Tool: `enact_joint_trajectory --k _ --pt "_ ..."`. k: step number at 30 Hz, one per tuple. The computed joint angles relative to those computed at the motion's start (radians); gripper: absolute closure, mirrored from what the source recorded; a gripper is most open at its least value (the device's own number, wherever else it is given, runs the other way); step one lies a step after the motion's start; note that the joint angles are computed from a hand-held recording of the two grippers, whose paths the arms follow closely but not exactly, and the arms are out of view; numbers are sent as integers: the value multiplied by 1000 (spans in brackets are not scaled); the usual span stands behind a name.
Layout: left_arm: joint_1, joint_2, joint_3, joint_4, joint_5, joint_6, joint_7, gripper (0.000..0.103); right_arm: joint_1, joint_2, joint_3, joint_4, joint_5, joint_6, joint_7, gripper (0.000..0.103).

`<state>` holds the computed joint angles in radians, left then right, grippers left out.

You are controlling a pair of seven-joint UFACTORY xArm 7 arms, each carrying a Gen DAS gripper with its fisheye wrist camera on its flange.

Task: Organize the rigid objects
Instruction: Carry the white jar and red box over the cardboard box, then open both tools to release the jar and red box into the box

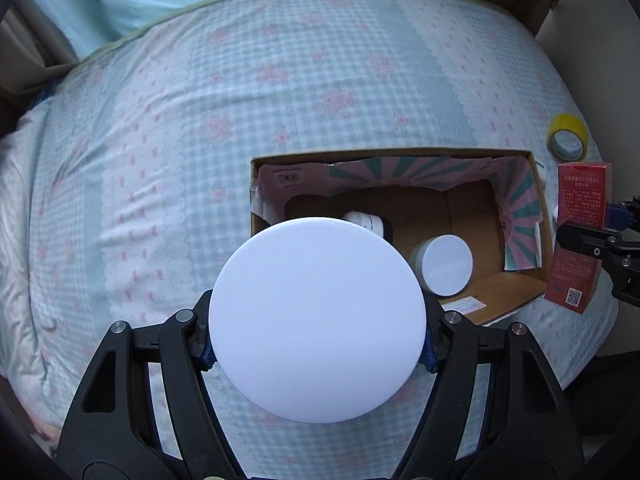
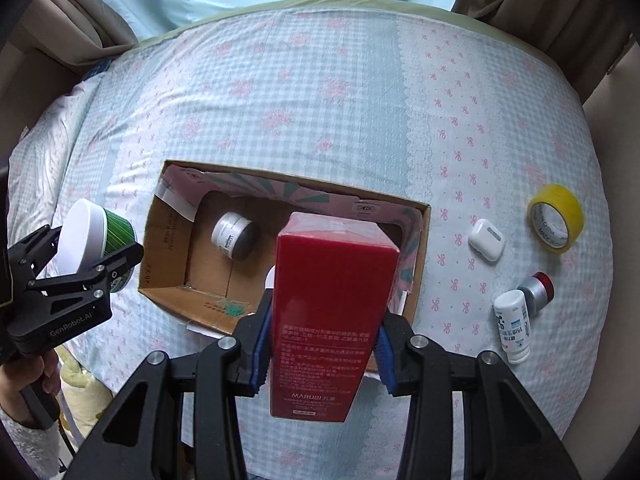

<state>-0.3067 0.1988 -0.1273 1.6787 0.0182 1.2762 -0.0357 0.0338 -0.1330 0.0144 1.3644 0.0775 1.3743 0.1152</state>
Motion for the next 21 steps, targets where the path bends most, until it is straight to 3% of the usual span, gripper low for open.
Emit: enact_joint_trajectory --k 12,21 --pt "-46 59 -11 -116 49 -104 25 34 -4 108 2 -71 -74 -79 46 63" --pt "-52 56 -15 -172 50 -110 17 34 8 136 10 -84 -112 -97 25 63"
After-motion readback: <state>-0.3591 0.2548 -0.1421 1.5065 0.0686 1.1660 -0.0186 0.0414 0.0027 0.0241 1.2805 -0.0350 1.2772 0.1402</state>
